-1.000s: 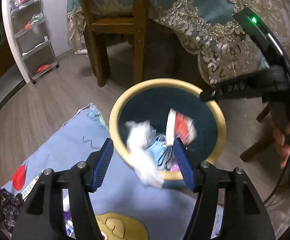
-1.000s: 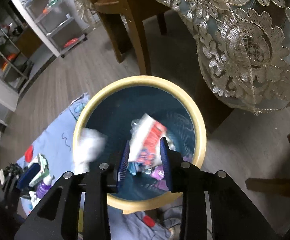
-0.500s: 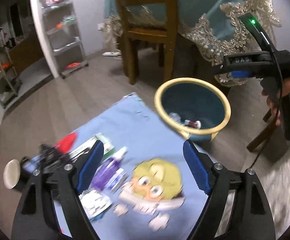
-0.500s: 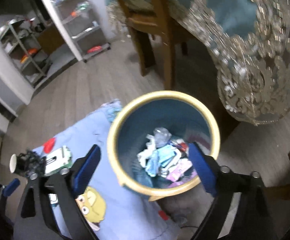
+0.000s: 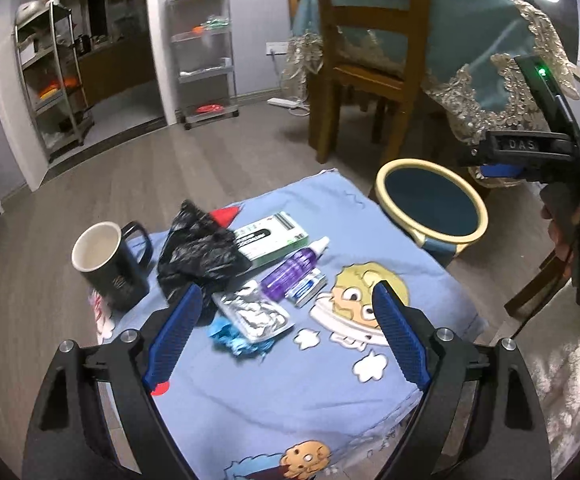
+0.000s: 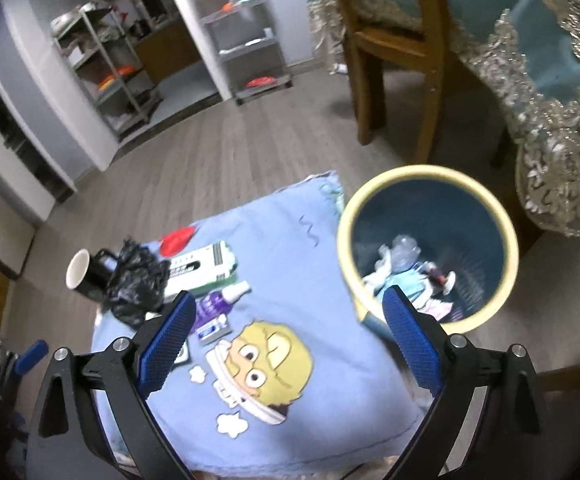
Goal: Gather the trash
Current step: 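Move both tools back over the remaining trash on the cushion, then lower the left gripper onto the blue glove while the right gripper approaches the small medicine box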
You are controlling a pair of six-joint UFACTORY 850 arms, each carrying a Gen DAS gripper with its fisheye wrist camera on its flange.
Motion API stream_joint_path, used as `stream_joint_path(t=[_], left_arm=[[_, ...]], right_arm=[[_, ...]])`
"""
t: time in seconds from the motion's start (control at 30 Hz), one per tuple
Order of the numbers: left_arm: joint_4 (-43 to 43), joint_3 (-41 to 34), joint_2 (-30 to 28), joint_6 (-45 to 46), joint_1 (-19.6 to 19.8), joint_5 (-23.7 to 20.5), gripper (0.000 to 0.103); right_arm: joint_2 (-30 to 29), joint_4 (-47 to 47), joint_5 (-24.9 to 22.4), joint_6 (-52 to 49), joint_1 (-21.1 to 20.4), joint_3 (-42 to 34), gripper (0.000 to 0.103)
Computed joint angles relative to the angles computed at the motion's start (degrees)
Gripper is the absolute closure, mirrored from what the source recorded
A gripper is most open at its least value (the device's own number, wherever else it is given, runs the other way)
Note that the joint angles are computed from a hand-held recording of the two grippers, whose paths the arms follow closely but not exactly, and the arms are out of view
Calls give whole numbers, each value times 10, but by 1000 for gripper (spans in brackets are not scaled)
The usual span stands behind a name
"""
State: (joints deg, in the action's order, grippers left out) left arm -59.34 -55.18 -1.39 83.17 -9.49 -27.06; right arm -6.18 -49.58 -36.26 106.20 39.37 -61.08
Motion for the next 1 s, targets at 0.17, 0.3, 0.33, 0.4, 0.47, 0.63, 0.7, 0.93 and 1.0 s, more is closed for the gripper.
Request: stream_joint_path(t=[0.17, 0.3, 0.33, 0.4, 0.47, 0.63, 0.7, 0.93, 1.0], left_arm=[[0, -3, -14, -1, 13, 5, 18], [11, -17, -33, -33, 18, -1, 18], [10, -17, -35, -32, 18, 1, 18], [16, -23, -42, -39, 17, 4, 18], [17, -27, -46, -45, 18, -3, 18], [14, -27, -48, -37, 11, 3, 17], [22, -26, -50, -40, 8, 8, 17], [63, -32, -65, -77, 2, 23, 17], [77, -36, -71, -93, 1, 25, 17]], right_arm=[[-29, 37, 5, -39, 3, -23, 8], [-44, 54, 13, -53, -4, -34, 8], [-47, 58, 19, -55, -6, -34, 8], [-56, 78, 25, -73, -12, -39, 8], [-63, 90, 26, -87, -15, -44, 8], [-80, 101, 33, -110, -17, -58, 8], [-90, 110, 31, -130, -17, -67, 8], [-116, 140, 36, -190, -21, -90, 8], [-122, 149, 37, -205, -22, -96, 8]])
